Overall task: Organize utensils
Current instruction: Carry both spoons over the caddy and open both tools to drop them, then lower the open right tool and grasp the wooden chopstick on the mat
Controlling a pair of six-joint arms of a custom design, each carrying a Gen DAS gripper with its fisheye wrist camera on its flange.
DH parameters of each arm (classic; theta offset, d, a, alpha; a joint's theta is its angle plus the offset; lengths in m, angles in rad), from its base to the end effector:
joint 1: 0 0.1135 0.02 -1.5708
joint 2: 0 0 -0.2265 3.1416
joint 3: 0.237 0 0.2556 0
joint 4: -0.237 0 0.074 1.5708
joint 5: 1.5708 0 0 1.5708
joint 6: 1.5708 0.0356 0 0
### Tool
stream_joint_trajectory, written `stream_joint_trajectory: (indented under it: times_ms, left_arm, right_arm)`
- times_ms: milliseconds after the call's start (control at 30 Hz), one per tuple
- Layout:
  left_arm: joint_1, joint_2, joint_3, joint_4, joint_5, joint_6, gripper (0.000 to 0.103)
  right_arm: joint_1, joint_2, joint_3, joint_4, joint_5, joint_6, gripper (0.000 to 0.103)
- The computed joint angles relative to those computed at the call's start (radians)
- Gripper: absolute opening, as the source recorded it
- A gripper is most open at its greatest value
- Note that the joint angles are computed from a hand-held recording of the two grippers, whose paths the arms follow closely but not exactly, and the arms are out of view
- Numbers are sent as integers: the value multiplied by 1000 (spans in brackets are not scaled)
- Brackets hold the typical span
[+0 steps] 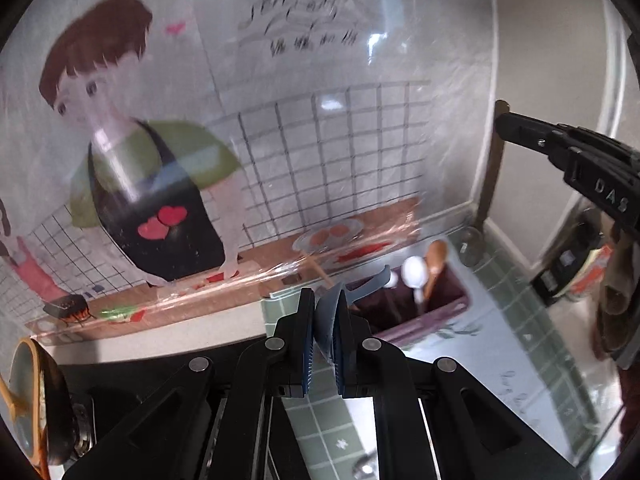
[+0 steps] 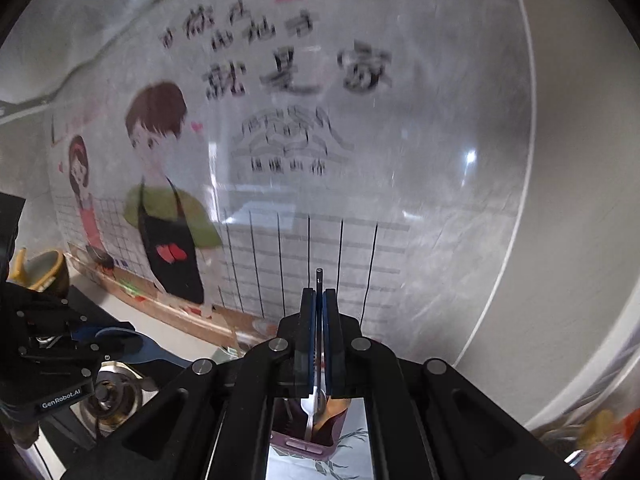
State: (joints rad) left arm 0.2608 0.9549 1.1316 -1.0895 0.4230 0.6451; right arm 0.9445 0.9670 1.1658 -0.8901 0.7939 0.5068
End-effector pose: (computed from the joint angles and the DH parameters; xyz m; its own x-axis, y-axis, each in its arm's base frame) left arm 0.1857 0.0344 0.3169 -0.6064 0.4057 -0.6839 0.4656 0.8784 0.1082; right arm 0.1374 0.1466 0.3448 -0.4461 -0.0361 -0.8942 -0.0337 0.9992 -0.0235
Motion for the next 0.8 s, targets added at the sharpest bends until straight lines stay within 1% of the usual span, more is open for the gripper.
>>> stream_joint_trajectory:
  times_ms: [33,133,233,367,533,633,733,767,800]
  left_arm:
    - [-8,14,-31,37,-10,-6,8]
    - [-44,67,-82,105,-45,-18,8]
    - [-83,98,-112,136,-86,-15,8]
    - [-108,159,-123,172,-111,-35,8]
    - [-156,230,-166,249,-143,-91,9]
    - [-162,301,-174,278,-115,-133,10]
    - [-140,392,-150,258,-27,-141,12]
    - [-132,393,-157,264,-11,-145,16]
    - [-118,383,-172,278,10,-151,23]
  right_arm:
    - [-31,6,-30,33,-29,-6,3]
    - [-95,27,-99,105,-99,-16,3]
    - [-145,56,-150,164,-152,-20,3]
    - [-192,99,-207,228,-214,-12,3]
    - [-225,129,-274,284,-272,9,3]
    - [-234,132,-306,296,-294,21,3]
    - [-241,129,-337,287,-329,32,4]
    - [-234,122,-346,275,-324,42,4]
    - [-228,113,-353,263,-323,48,6]
